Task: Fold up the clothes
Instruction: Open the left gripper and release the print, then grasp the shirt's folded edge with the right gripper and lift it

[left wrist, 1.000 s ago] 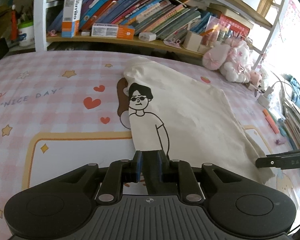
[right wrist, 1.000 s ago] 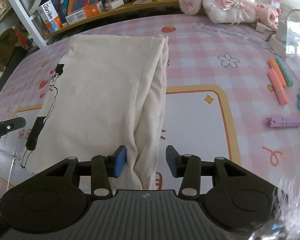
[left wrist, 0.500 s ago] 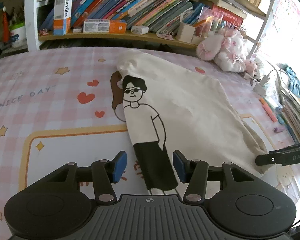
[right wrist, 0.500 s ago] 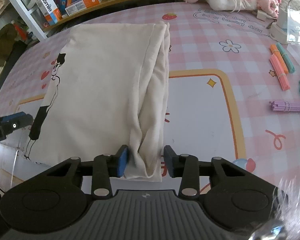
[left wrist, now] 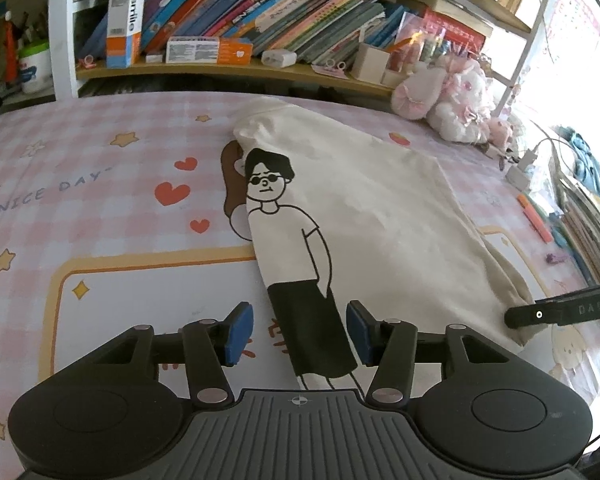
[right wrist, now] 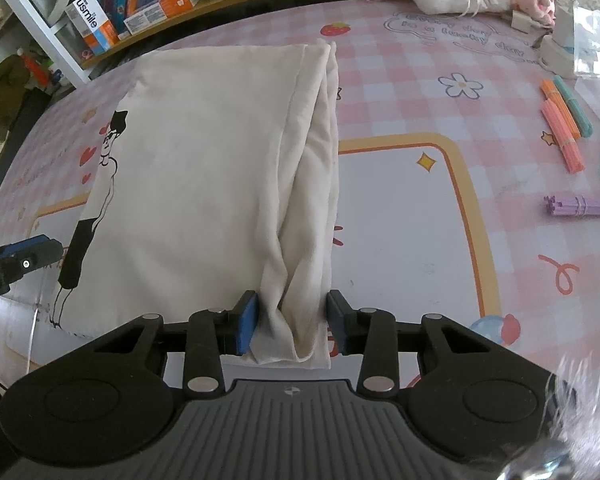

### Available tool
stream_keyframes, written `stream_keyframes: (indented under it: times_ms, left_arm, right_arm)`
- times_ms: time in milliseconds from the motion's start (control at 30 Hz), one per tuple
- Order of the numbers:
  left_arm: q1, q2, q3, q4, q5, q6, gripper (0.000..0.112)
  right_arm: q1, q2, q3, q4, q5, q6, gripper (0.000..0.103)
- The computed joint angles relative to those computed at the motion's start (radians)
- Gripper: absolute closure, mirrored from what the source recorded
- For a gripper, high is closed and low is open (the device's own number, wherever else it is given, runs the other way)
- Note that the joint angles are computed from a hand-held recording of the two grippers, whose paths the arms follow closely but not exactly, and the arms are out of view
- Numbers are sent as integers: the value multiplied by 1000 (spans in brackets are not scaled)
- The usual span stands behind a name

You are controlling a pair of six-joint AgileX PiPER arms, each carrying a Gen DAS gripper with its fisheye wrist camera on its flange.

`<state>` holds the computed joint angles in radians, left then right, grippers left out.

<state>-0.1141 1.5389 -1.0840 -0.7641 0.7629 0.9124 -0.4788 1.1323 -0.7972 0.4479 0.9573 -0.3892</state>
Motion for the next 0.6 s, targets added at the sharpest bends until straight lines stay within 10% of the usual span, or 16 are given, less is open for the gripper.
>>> stream_keyframes:
  times_ms: [600]
  left_arm:
    - [-54, -106, 92, 3, -76, 119, 33]
  right_arm:
    - [-165, 26, -50, 197, 139, -111, 88]
